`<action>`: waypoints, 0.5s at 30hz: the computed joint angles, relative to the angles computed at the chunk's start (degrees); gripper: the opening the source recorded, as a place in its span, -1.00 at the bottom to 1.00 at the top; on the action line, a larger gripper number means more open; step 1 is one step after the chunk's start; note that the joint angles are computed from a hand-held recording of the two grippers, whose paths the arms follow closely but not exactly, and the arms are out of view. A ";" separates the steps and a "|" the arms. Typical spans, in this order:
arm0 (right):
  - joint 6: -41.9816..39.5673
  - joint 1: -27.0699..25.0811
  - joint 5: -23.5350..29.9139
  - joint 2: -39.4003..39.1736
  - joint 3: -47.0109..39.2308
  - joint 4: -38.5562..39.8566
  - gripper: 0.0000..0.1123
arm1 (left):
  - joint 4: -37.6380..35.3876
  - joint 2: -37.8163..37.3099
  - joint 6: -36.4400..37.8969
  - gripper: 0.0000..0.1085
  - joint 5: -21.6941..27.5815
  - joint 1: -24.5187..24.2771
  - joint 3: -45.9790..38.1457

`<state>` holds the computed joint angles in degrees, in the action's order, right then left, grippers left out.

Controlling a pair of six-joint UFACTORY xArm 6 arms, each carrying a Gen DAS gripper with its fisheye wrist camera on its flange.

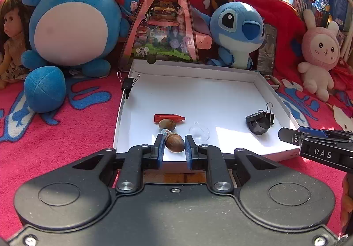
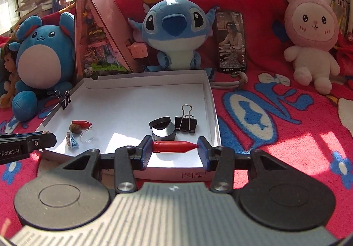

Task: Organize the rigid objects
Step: 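Carry the acorn and red crayon with both tools over the white box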

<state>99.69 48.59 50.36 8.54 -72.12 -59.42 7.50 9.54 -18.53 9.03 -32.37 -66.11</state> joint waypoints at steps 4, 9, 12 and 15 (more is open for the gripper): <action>-3.48 -2.24 -3.13 1.12 -0.88 4.40 -0.13 | 0.78 1.82 -0.52 -0.66 2.03 0.15 -2.03; -4.37 -3.48 -5.32 2.23 -1.26 5.40 -0.13 | 2.23 3.16 -1.51 -0.66 2.51 0.30 -2.96; -4.71 -3.68 -5.43 2.95 -1.81 5.45 -0.13 | 3.49 3.85 -2.82 -0.66 2.45 0.47 -3.45; -4.41 -3.87 -5.68 3.42 -2.07 5.29 -0.13 | 4.46 4.50 -3.88 -0.66 2.39 0.62 -3.92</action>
<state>95.29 44.72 44.68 11.96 -74.19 -54.13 11.96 14.05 -22.41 11.41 -31.75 -70.03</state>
